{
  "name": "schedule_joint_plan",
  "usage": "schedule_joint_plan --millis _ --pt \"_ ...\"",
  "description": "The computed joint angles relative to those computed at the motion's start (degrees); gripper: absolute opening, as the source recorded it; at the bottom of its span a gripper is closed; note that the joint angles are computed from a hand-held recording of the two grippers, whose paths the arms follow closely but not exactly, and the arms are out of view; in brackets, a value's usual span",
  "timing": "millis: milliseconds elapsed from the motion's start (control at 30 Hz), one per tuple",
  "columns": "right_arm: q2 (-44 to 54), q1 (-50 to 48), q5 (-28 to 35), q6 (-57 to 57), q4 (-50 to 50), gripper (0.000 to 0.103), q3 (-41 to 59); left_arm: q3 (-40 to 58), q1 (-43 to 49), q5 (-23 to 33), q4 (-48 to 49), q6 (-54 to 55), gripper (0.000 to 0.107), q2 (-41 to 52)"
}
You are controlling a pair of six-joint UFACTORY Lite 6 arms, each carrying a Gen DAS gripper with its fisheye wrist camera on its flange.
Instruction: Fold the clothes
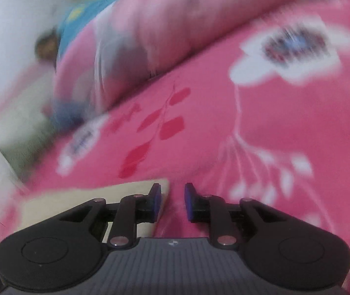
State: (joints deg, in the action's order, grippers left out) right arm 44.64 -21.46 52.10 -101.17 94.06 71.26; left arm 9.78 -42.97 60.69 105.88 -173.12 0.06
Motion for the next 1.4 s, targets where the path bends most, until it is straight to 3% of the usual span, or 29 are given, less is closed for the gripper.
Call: schedule_joint_plan --millis 100,300,400,567,900,1000,1100,1267,1400 --pt "4.0 -5.5 8.5 6.4 -4.7 0.024 0.8 0.0 -0.2 0.2 0.0 -0.4 0.103 0.2" --pt "2.8 -5.3 14.1 8.9 -14.1 0.025 -3.5 -0.1 -0.7 0.8 -0.1 -1.2 0.103 0.6" --pt "-0.7 -4.2 13.5 7.0 -16.4 0.026 -8.1 -0.3 -0.8 0.9 -0.1 -1.5 0.103 0.6" --pt "4.2 -3.8 21.1 16.0 -22.4 0.026 -3.7 -1.3 -0.8 1.8 1.2 -3.6 0.103 0.6" --pt "7.7 0.5 23.0 16.4 -15.8 0.007 0.3 0.1 -1.0 1.1 -0.5 -1.5 0.103 0.6" --pt "6.7 -2.3 28.3 14.5 -14.7 0.006 0.2 1.0 -1.5 -1.0 -2.5 3.2 0.103 -1.3" --pt "7.3 -3.5 29.9 17.0 -14.9 0.006 4.5 5.4 -5.1 -2.5 -8.1 9.9 0.103 0.5" --pt "16.9 -9.6 34.0 24.7 -20.3 0.006 20.3 16.7 -9.8 -5.5 -15.3 16.9 0.103 7.6" --pt "22.4 -18.8 38.1 29.3 -26.3 0.006 33.8 25.9 -13.5 -11.1 -14.8 21.6 0.103 12.0"
